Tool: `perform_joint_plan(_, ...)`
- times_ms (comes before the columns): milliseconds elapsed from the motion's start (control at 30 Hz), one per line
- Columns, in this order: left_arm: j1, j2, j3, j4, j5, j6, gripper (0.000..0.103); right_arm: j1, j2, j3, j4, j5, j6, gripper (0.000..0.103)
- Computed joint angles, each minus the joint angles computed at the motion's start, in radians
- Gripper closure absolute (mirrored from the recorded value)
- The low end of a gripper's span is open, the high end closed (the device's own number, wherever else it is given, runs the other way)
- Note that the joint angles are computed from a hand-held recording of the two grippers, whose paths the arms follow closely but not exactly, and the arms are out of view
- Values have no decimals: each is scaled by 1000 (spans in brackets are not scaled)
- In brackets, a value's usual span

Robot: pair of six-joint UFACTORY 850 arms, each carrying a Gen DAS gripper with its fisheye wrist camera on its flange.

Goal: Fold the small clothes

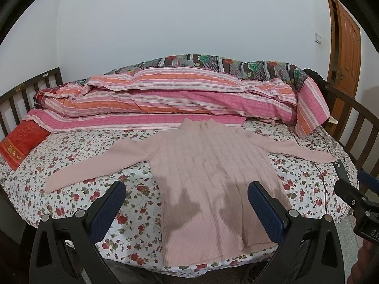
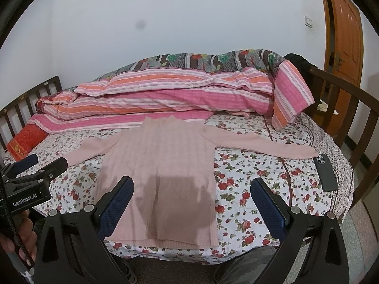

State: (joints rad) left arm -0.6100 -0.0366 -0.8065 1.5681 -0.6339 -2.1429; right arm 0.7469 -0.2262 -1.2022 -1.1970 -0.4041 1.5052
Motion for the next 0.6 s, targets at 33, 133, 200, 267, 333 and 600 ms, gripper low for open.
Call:
perform_joint_plan(33, 2, 2, 2, 4, 2, -2, 0, 0, 1, 2, -6, 1, 6, 5)
perform_joint_plan(133, 4, 7, 7, 15, 4, -11, 0, -1, 0, 2, -6, 2, 6, 5)
perform_joint_plan(200, 4, 8, 8, 15, 4, -12, 0, -1, 3, 5, -4, 0, 4, 5)
perform_joint_plan(267, 13, 12, 14, 31, 13, -23, 0, -2, -2, 2, 6, 1, -4, 5)
perform_joint_plan(333, 23, 18, 23, 61, 29, -51, 0, -4, -9, -2, 20, 3, -14, 5)
perform_joint_plan(600, 71, -2, 43, 161, 64, -157, 0, -4, -67, -39, 49, -23, -55, 5)
